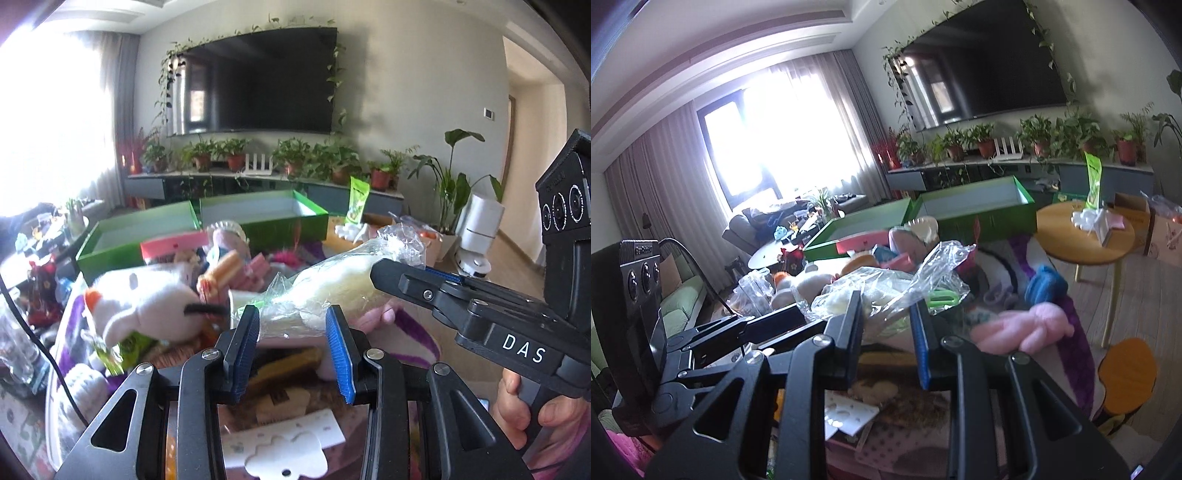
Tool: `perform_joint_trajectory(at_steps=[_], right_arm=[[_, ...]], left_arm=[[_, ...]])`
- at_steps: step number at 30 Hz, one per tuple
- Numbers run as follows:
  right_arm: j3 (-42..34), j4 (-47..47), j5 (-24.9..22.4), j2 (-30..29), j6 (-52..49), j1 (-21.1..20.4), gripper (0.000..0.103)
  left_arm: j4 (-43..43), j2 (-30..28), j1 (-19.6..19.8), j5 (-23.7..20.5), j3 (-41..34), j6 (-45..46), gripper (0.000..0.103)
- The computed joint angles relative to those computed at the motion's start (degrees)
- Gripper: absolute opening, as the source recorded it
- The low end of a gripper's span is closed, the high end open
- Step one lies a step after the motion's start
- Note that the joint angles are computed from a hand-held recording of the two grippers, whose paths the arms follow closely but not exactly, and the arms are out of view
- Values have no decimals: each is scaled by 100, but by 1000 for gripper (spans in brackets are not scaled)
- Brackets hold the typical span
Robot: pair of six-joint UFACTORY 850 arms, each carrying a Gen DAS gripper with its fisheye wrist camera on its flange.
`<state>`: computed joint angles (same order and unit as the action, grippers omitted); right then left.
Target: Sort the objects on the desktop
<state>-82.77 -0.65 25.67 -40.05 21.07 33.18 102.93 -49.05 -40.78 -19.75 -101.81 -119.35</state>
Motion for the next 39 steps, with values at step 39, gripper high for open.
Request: perform_joint_trajectory(at_steps=[39], right_arm=[[-2649, -1672, -874, -1152, 1244, -322, 27]], left_arm=[[-3152, -1168, 532, -187, -2709, 4175, 38]])
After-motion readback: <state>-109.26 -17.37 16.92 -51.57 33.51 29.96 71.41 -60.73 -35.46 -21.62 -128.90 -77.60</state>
